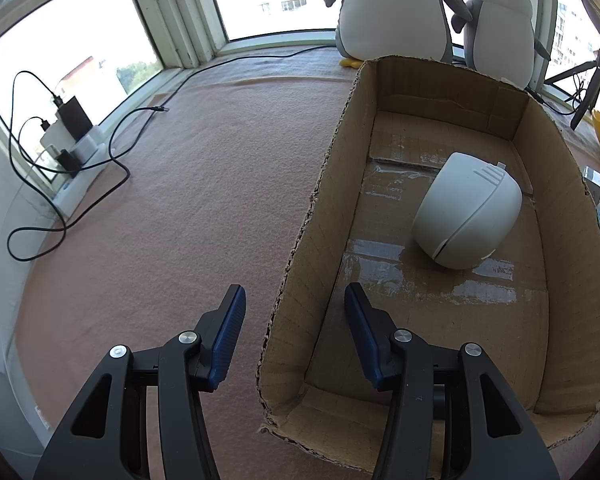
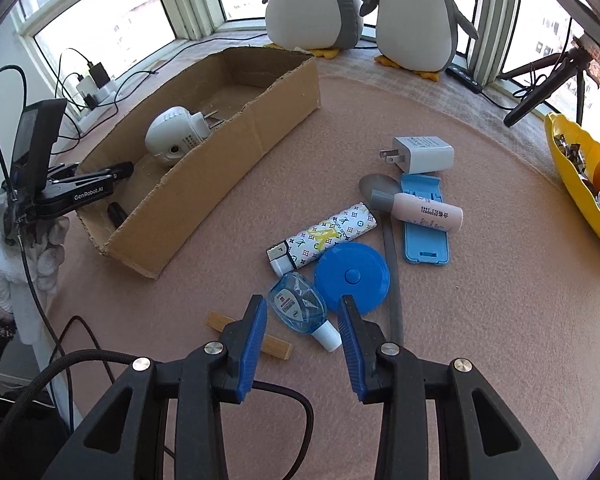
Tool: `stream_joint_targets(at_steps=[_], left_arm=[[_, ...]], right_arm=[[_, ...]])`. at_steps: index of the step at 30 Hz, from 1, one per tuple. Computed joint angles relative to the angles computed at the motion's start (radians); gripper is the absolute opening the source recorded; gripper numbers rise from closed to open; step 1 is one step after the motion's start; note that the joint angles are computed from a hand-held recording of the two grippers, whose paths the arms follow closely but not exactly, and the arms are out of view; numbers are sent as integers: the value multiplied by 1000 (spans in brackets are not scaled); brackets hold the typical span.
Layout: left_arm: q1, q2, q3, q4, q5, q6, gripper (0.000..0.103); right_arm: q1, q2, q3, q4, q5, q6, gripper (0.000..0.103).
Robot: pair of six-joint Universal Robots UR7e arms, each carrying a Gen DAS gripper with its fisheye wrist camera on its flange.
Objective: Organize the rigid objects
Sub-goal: 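Move the right gripper to the blue sanitizer bottle and grasp it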
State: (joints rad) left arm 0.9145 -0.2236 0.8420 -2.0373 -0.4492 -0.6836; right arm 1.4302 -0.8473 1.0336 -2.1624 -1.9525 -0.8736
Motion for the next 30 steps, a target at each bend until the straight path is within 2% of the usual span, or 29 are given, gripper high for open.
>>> stream_joint_targets(at_steps=[4,10,15,23,30], left_arm=[[0,1,-2,0,0,0,51],[0,2,-3,1,0,-1,51],[0,1,-2,1,0,-1,51],[0,1,-1,-1,0,-1,51],[0,-2,8,-13,-2,0,51]], right_arm=[[7,13,10,-18,-17,-23,33],[4,40,-26,24,-24,4,27],[1,46,-30,37,-35,3,27],[11,46,-10,12,-66,-44,29],[25,62,3,-22,-146,-125,30]])
